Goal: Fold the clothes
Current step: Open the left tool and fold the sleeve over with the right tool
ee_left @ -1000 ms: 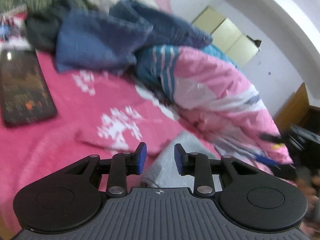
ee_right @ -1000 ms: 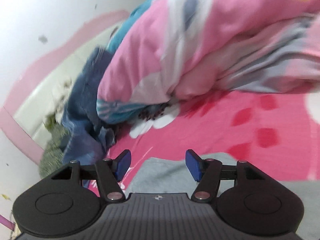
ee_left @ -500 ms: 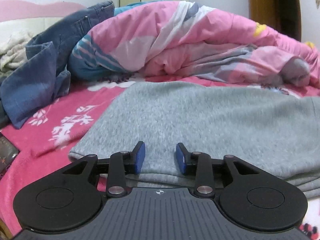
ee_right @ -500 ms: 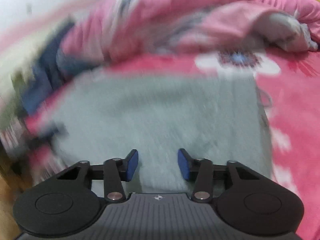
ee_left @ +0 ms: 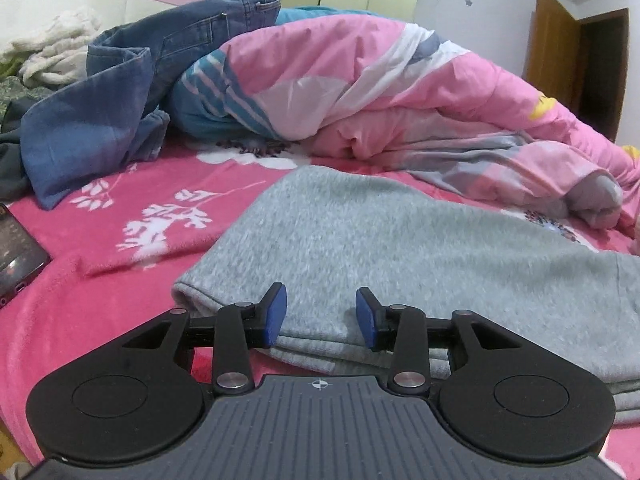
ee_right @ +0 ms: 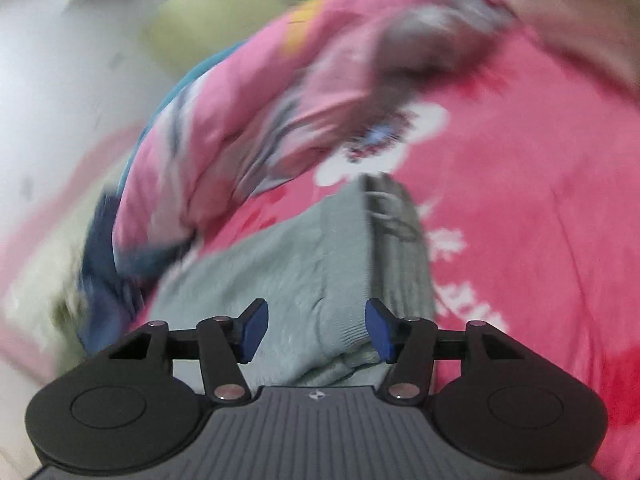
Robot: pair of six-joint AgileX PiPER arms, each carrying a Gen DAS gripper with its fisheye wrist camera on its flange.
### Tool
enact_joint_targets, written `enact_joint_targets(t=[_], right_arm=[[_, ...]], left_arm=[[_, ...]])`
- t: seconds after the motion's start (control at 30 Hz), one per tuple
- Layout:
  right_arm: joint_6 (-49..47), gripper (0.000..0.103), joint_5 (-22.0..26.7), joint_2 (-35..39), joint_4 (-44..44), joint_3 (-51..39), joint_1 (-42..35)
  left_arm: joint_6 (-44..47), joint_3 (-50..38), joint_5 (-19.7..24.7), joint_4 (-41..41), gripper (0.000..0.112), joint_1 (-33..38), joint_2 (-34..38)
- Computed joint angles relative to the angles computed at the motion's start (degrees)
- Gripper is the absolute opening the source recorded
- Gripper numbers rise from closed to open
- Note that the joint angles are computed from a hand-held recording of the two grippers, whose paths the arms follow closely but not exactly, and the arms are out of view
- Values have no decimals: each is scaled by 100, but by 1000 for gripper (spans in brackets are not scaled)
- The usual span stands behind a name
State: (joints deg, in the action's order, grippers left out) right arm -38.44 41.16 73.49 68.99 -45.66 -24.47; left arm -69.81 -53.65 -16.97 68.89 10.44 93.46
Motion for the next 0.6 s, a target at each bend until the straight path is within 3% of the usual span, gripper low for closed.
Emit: enact_joint_targets(t=[0.07, 0.17, 0.27, 0.37, 0.43, 0.6], right_arm=[[120, 61, 353, 204, 265, -5, -310], [145, 63, 248, 219, 350, 121, -300], [-6, 66, 405, 263, 628, 337, -420], [-79, 66, 722, 368, 831, 539, -594], [-196, 66, 824, 285, 990, 715, -704], [-1040, 66, 1347, -136, 1686, 1284, -1230]], left_arm=[[-106, -22, 27, 19, 38, -5, -7], [220, 38, -8, -404, 38, -14, -74], [1005, 392, -705, -997, 38, 44, -341], [898, 667, -1639, -312, 38, 21, -564], [820, 753, -1973, 127, 39, -288, -642], [1271, 775, -1925, 292, 40, -1510, -614]])
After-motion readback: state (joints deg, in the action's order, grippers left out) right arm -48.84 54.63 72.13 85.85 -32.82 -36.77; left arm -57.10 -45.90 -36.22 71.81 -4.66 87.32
